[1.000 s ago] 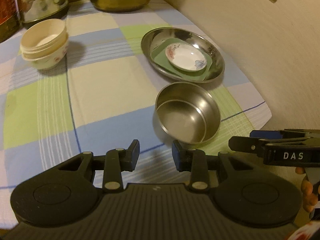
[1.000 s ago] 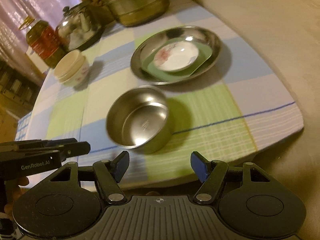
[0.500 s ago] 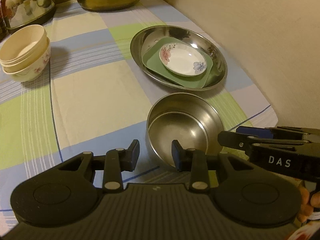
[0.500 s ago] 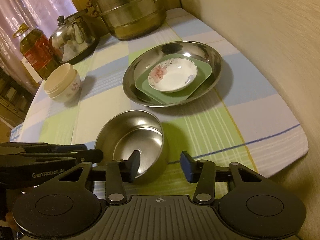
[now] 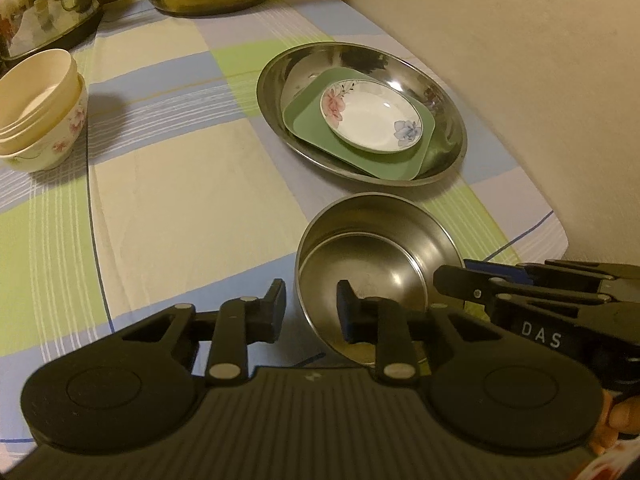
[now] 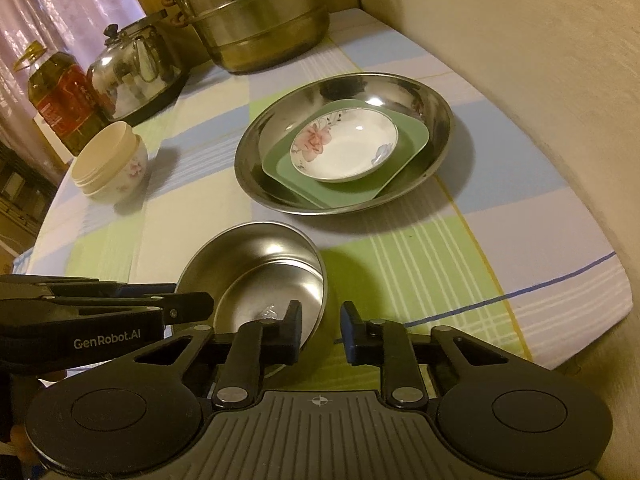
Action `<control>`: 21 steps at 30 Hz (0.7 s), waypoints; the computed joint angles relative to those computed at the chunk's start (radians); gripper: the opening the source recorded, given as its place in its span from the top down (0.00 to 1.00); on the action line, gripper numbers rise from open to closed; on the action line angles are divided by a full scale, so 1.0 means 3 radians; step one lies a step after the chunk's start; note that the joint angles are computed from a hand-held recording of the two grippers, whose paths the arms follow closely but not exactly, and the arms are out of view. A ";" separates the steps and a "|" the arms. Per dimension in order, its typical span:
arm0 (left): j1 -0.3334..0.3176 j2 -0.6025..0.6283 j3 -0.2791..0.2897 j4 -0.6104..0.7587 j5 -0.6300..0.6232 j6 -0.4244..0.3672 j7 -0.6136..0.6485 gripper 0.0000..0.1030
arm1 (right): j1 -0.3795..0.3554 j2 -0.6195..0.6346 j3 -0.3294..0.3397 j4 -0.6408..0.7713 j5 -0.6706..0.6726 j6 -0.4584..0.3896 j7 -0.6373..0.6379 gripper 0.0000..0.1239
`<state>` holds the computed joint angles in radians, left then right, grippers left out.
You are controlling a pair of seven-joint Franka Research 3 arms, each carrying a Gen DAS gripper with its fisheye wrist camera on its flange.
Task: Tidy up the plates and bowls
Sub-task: 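Carry the steel bowl with the left gripper to the cream bowl stack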
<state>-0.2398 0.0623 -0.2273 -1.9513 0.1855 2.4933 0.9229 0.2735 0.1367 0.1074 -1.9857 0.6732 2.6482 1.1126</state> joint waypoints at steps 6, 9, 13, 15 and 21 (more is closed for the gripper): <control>-0.0001 0.0026 0.0000 0.0010 0.0005 0.0012 0.0049 0.86 | 0.0002 0.0014 0.0004 0.0013 0.0019 0.0001 -0.0025 0.90; 0.0002 0.0015 0.0001 -0.0009 0.0003 0.0032 0.0061 0.88 | 0.0009 0.0011 0.0002 0.0008 0.0007 0.0012 0.0019 0.91; 0.0004 -0.0020 0.0005 -0.0035 0.0021 0.0040 0.0052 0.89 | 0.0007 -0.0002 0.0005 0.0009 0.0017 -0.0009 0.0038 0.91; 0.0009 -0.0052 0.0009 -0.0061 0.0030 0.0050 0.0040 0.89 | 0.0011 -0.0013 0.0008 0.0008 0.0024 -0.0020 0.0032 0.91; 0.0027 -0.0183 0.0022 -0.0155 0.0063 0.0069 -0.0039 0.89 | 0.0027 -0.0033 0.0023 0.0026 0.0089 -0.0063 -0.0001 0.91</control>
<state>-0.2318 0.0076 -0.2208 -1.9979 0.2044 2.5140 0.9110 0.2816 0.1269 0.1142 -1.9780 0.6999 2.6294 1.1123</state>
